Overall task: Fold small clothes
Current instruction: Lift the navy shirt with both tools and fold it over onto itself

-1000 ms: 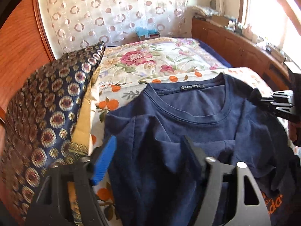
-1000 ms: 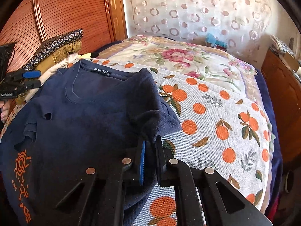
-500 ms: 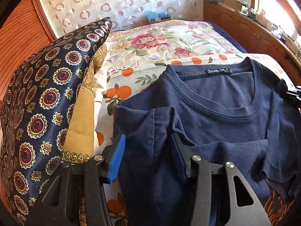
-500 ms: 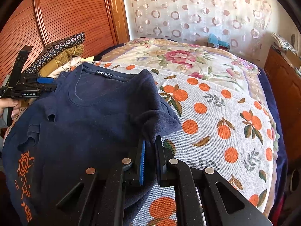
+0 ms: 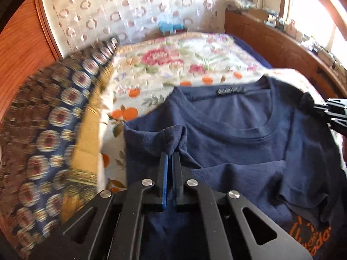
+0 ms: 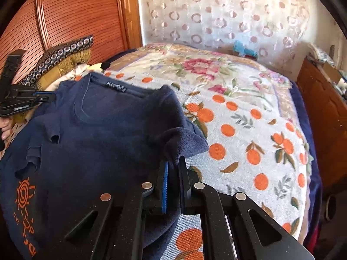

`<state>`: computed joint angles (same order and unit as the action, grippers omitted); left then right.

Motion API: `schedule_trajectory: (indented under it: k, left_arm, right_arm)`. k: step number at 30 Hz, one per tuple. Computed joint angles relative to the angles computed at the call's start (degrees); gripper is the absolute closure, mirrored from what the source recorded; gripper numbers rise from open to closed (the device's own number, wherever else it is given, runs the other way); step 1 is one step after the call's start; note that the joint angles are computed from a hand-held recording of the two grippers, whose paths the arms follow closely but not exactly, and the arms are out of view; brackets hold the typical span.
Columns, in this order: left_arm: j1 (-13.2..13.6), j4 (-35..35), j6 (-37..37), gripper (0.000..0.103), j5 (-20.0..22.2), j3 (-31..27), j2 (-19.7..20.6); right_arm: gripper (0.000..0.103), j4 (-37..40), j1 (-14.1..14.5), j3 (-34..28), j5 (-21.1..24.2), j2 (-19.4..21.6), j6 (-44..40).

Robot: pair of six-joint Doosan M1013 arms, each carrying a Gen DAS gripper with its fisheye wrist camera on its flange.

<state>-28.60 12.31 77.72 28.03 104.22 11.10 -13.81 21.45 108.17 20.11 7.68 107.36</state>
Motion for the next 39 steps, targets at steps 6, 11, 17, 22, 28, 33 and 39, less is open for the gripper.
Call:
schedule_trajectory:
  k: [6,11,17,22,28,33,39]
  left_arm:
    - [-0.83,0.27,1.42,0.099,-3.67,3.88,-5.77]
    - [-1.64,-1.31,3.52,0.099,-4.90,6.16,-8.27]
    - [-2.33,-3.86,4.69,0.099,-7.71,8.63,-10.12]
    - [-3.49,-4.19,3.80,0.099,-11.45,14.21,-15.54]
    - [-4.23,-8.58,2.90,0.099,-12.85,22.99,-22.44]
    - [-3.62,-7.18,-3.32,0.099,-12.36,27.19,-25.68]
    - [-2.93,-3.56,-8.89,0.099,-11.35,28.95,-27.53]
  right_arm:
    - [0.096,-18.91,2.24,1.70,-2.57,-2.71,20.55]
    - [0.096,-29.29,5.30,2.51,-2.15,-4.56,29.86]
    - [0.096,-36.78,7.41,4.25,-0.92,-6.47,35.64]
    - [0.096,-42.86,8.41,8.65,-3.07,-10.81,42.78]
    - [0.096,-45.97,11.02,18.13,-5.84,-19.47,50.38]
    - [0.096,-36.80,13.26,24.26,-5.28,-24.25,45.34]
    - [0.096,-27.39,13.66,26.47,-3.59,-25.95,41.28]
